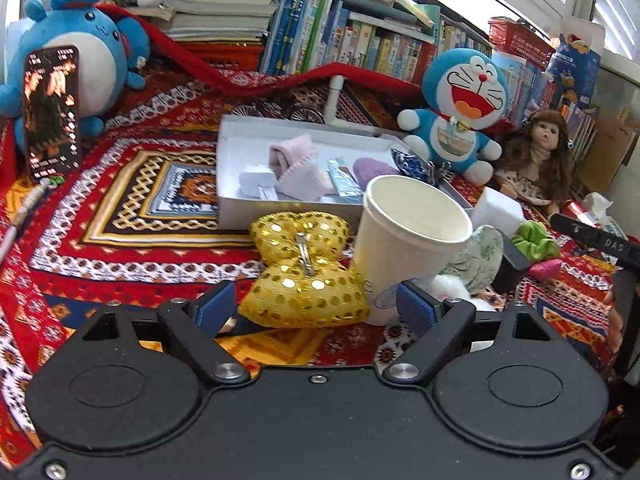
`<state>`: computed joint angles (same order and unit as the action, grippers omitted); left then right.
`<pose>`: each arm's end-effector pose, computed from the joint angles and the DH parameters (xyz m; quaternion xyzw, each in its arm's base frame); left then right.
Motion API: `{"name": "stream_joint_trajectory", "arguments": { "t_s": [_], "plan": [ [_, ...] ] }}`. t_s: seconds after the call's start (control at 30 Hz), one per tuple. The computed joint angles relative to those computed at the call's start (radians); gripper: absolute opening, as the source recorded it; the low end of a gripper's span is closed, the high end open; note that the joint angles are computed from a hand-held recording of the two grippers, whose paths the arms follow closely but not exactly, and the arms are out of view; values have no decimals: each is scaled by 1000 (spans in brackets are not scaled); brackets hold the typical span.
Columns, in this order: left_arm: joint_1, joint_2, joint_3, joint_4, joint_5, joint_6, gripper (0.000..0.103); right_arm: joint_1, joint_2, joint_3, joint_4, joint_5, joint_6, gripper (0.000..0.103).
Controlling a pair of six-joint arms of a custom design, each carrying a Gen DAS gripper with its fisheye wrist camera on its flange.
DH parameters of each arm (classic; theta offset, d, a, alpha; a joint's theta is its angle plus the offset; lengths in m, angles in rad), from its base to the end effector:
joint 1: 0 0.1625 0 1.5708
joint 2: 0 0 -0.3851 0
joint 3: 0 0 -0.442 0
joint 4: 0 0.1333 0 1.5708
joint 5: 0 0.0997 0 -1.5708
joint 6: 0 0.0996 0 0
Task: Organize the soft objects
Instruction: 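Withdraw both tools toward the gold sequin bow and green scrunchie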
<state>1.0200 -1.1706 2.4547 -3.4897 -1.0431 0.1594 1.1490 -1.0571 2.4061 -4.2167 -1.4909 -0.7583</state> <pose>-0.0563 -0.4423 0.0830 0.2426 0.8883 -0.3437 0.1845 -0.0386 -0.4310 0.1359 0.1571 -0.7811 0.5191 0.3093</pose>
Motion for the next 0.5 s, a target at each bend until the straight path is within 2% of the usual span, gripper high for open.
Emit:
{"name": "stream_joint_trajectory", "arguments": {
  "t_s": [0.1,0.27,0.37,0.5],
  "plan": [
    [1,15,-10,5,1,-4,86,13,24,-20,-33,-61,0,103],
    [5,40,-24,5,8,-11,85,12,32,-29,-7,-88,-12,103],
    [10,53,-36,10,19,-33,79,22,61,-44,-24,-127,-36,103],
    [24,53,-47,29,7,-75,74,26,72,-56,-15,-158,2,101]
  ]
}}
